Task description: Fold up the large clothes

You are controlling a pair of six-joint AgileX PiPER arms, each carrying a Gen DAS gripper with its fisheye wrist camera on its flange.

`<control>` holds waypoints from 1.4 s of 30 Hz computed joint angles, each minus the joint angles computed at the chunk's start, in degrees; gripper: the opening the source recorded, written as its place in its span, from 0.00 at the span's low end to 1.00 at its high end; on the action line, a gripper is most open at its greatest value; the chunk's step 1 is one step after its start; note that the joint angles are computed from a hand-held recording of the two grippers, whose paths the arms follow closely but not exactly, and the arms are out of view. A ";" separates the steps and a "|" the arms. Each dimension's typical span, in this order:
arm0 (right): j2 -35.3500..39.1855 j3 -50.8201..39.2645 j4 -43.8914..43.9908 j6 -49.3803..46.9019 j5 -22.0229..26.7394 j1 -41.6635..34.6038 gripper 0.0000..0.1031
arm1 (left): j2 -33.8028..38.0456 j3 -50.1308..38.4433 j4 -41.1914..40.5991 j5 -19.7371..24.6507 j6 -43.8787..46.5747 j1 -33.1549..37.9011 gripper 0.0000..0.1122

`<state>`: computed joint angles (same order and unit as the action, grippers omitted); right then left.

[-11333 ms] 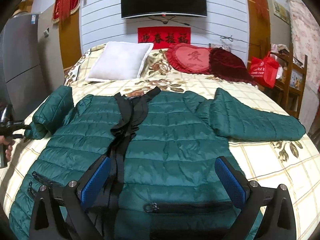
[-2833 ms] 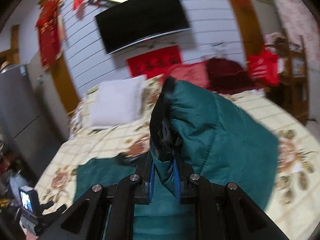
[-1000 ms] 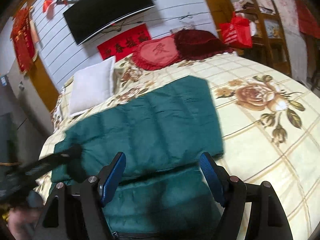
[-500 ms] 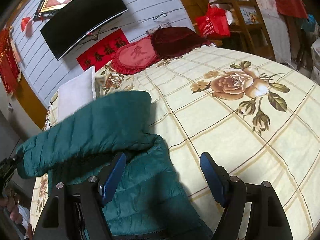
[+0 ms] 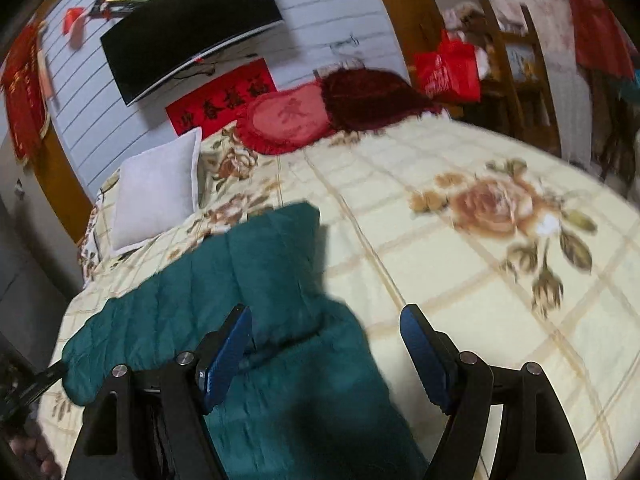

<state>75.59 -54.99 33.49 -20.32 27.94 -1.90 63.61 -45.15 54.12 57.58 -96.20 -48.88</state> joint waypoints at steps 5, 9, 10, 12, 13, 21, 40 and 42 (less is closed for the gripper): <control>4.46 -5.83 -1.12 -1.27 -5.12 5.71 0.53 | 3.82 -4.96 7.57 4.23 -4.11 -5.50 0.28; 10.17 -10.92 0.82 -6.59 -2.68 9.80 0.42 | 13.04 -9.03 7.31 -0.75 0.19 -1.82 0.28; 11.04 -11.57 -1.04 -5.88 -2.56 10.62 0.42 | 15.12 -9.32 6.40 -1.42 1.28 -0.39 0.28; 14.39 -12.95 -9.09 -0.60 -1.71 12.50 0.42 | 16.59 -7.56 4.08 -4.07 0.70 2.58 0.28; 16.56 -13.86 -10.69 0.12 0.17 12.58 0.42 | 16.67 -5.59 2.36 -7.03 0.00 4.76 0.28; 23.58 -16.32 -12.47 1.32 4.70 8.61 0.57 | 16.24 -1.41 -0.65 -15.18 -0.31 8.60 0.28; 41.21 -41.29 -14.43 3.11 13.19 13.48 0.58 | 15.75 -1.89 -7.26 -21.27 5.60 11.86 0.29; 41.45 -42.23 -15.58 3.93 14.19 13.92 0.60 | 15.43 -1.77 -8.18 -21.93 6.57 12.39 0.29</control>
<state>117.04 -97.22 17.91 -16.39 42.14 12.02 79.03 -46.92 45.93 35.65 -89.63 -36.49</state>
